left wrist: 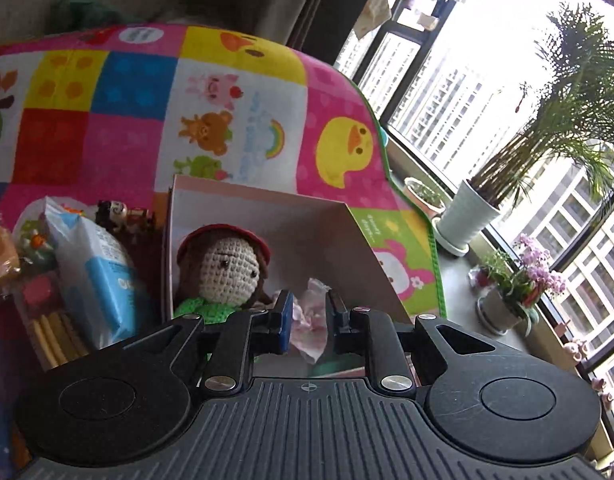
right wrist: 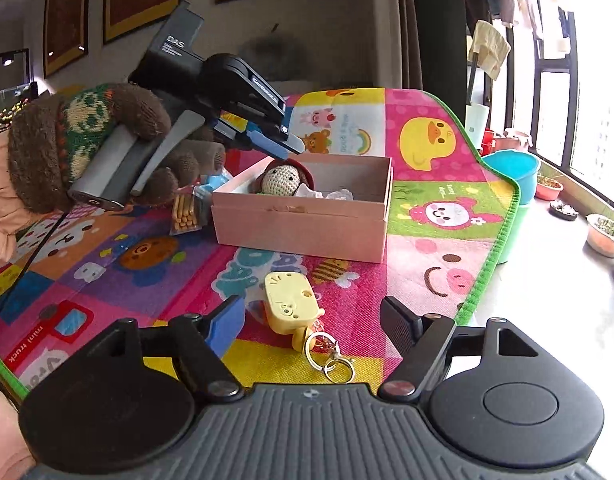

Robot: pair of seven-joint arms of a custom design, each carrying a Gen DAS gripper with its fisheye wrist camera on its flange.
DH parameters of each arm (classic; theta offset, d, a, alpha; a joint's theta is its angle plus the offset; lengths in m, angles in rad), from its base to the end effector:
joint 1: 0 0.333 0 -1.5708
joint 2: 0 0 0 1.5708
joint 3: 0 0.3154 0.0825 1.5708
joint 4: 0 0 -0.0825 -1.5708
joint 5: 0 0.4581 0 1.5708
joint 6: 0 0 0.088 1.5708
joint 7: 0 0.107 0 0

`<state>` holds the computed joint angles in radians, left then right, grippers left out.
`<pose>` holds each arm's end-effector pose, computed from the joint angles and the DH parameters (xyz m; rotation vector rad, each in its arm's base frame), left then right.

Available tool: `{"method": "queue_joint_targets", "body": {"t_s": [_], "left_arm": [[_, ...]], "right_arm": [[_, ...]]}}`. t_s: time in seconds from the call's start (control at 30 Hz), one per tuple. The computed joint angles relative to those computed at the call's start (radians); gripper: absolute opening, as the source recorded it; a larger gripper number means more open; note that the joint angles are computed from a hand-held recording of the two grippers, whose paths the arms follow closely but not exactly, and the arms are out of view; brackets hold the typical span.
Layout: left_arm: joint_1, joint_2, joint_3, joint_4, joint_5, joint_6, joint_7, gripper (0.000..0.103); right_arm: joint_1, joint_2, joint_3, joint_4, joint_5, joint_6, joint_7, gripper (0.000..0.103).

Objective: Organize objects
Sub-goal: 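Release the teal toy into the box with the left gripper while the right grasps the yellow toy, then carry the yellow keychain toy over the box with the right gripper and release it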

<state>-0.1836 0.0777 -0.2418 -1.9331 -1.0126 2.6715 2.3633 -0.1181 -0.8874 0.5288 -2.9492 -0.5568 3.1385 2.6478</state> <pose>0.6359 -0.2567 0.4784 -1.4778 2.3146 -1.3956 0.3585 0.1728 0.4133 -1.5222 1.6211 -0.8964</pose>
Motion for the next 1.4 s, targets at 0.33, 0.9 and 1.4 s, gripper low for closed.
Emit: {"method": "queue_joint_targets", "body": {"t_s": [0.33, 0.9, 1.4], "left_arm": [[-0.029, -0.284, 0.109, -0.385, -0.139, 0.002, 0.375, 0.019], [-0.015, -0.315, 0.166, -0.442, -0.387, 0.079, 0.517, 0.019], [0.025, -0.252, 0.153, -0.41, -0.242, 0.109, 0.286, 0.019]], "right_arm": [[-0.118, 0.255, 0.046, 0.158, -0.034, 0.039, -0.087, 0.075], [-0.099, 0.33, -0.112, 0.421, -0.184, -0.116, -0.023, 0.038], [-0.18, 0.43, -0.036, 0.493, -0.512, -0.177, 0.346, 0.088]]}}
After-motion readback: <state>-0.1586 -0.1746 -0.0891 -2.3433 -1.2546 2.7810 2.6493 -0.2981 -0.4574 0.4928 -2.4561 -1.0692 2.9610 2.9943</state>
